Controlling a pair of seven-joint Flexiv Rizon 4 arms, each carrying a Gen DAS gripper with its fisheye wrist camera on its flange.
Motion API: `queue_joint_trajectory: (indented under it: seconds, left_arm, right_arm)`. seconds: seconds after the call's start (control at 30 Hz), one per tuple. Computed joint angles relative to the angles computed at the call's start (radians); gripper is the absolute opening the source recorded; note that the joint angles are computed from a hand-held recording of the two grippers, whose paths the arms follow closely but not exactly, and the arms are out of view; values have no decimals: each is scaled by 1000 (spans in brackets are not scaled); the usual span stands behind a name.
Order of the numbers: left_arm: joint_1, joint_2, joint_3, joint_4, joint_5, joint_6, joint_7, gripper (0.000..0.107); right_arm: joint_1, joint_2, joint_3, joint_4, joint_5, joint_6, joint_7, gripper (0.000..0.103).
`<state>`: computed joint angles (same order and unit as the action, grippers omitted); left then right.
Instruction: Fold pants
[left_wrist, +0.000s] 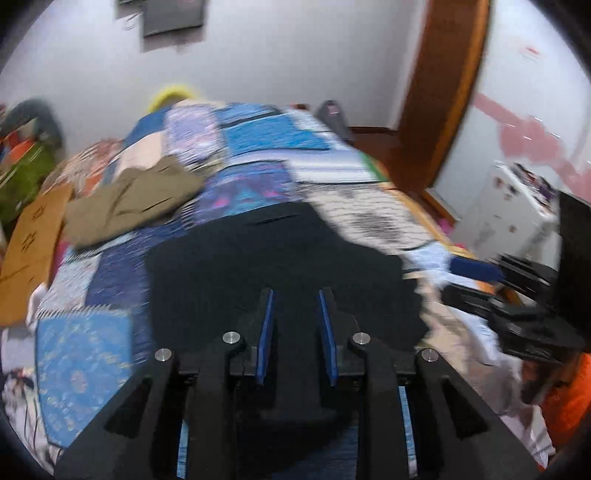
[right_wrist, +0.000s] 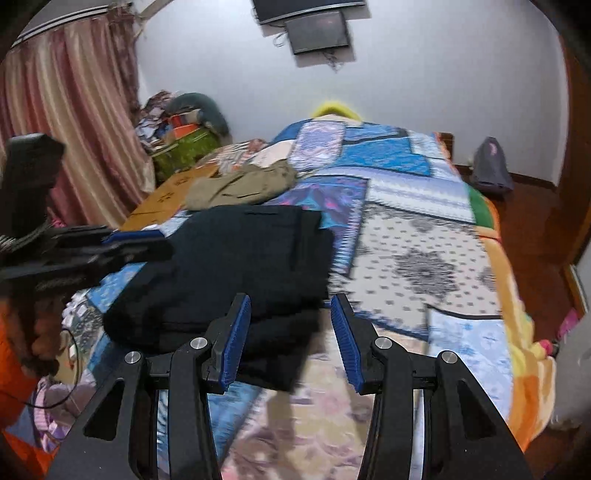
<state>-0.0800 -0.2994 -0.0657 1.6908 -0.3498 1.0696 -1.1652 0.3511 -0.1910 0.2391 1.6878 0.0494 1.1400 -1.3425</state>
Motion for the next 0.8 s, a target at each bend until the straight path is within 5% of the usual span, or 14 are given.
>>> queue_joint_trajectory:
  seconds: [0.23,0.47,0.8]
  left_arm:
    - [23,-69,77,-27,143,-88,-121,25]
    - [2,-48,85,32,214,1,-166,25]
    - [25,-16,7,84,53,1,-132,24]
  right_arm:
    - [32,-36,11,9,-21,-24,-39,48]
    - [6,-64,24,-38,26,-93,-130,48]
    - [-22,-118,-6,-121,37,-172,-176,51]
